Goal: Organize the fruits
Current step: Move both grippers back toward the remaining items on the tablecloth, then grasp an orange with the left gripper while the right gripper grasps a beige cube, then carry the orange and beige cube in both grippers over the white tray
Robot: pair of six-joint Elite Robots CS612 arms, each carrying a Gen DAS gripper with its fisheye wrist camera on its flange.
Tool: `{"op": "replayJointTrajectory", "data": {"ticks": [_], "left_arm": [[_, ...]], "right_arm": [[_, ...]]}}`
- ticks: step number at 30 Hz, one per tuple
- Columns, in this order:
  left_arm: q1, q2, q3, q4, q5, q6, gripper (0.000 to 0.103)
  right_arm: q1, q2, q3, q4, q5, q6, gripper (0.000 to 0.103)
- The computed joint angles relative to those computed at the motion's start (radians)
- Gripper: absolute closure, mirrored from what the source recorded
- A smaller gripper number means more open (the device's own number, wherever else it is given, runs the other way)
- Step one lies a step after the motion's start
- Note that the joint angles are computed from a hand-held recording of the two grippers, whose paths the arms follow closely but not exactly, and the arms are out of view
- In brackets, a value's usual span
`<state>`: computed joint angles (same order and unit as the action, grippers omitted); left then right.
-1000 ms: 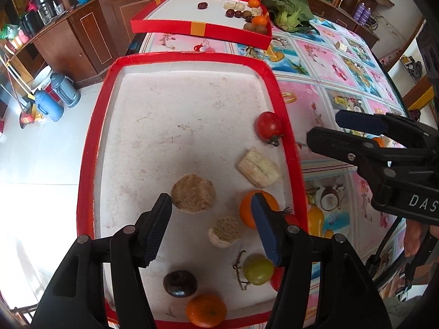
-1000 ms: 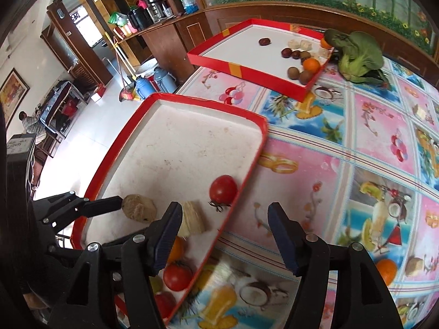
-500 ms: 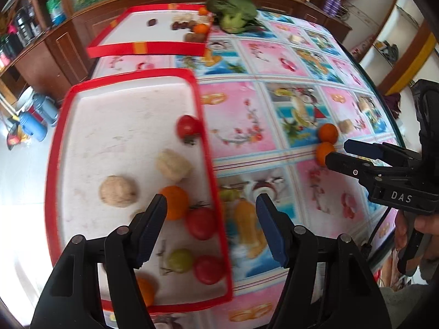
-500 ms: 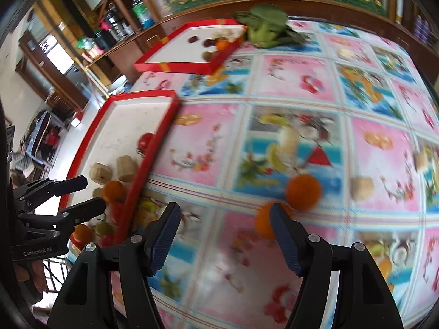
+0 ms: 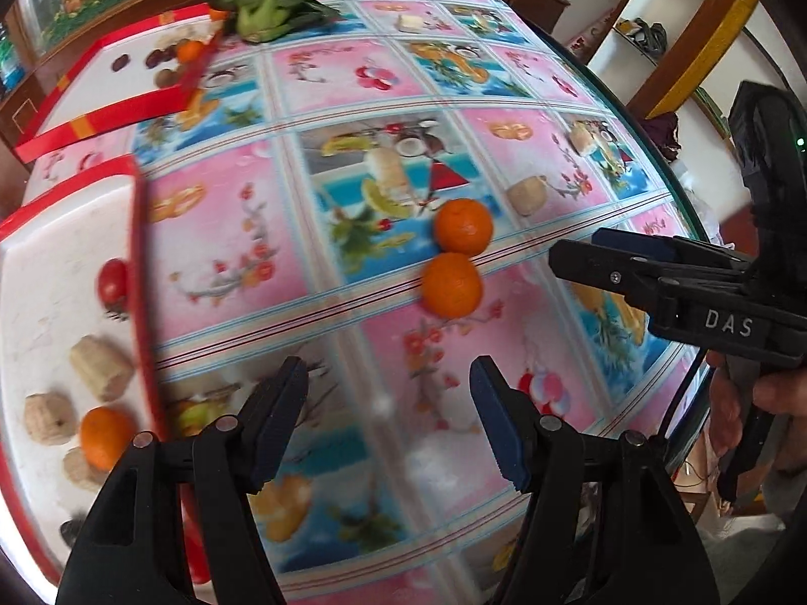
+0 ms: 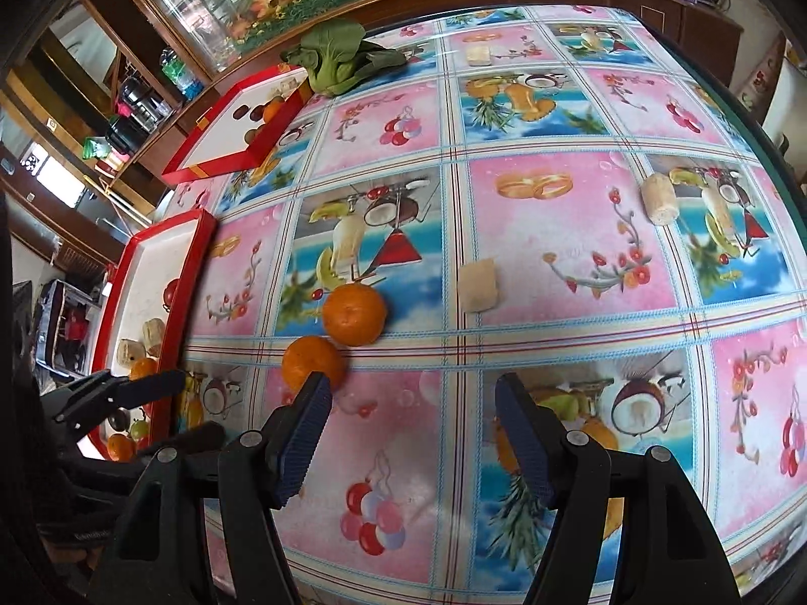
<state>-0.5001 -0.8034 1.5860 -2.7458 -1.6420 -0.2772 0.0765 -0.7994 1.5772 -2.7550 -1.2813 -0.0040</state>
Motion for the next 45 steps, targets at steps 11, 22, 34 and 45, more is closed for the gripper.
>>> {"op": "replayJointTrajectory", "data": {"ticks": [11, 22, 34, 45], "left_arm": [[-0.018, 0.073, -0.118, 0.061, -0.023, -0.014, 0.06], [-0.018, 0.091, -0.135, 0.066, -0.008, -0.061, 0.071], [-0.018, 0.039, -0.064, 0.052, 0.017, -0.035, 0.071], [0.002, 0.0, -0.005, 0.017, 0.019, -0.044, 0.071]], "right_arm": [[-0.008, 0.055, -0.094, 0.081, -0.044, -0.047, 0.065], [0.008, 0.089, -0.147, 0.123, -0.089, -0.116, 0.082], [-0.004, 0.039, -0.077, 0.088, -0.029, -0.128, 0.083], [0.016, 0.007, -0.053, 0.086, 0.04, -0.156, 0.083]]}}
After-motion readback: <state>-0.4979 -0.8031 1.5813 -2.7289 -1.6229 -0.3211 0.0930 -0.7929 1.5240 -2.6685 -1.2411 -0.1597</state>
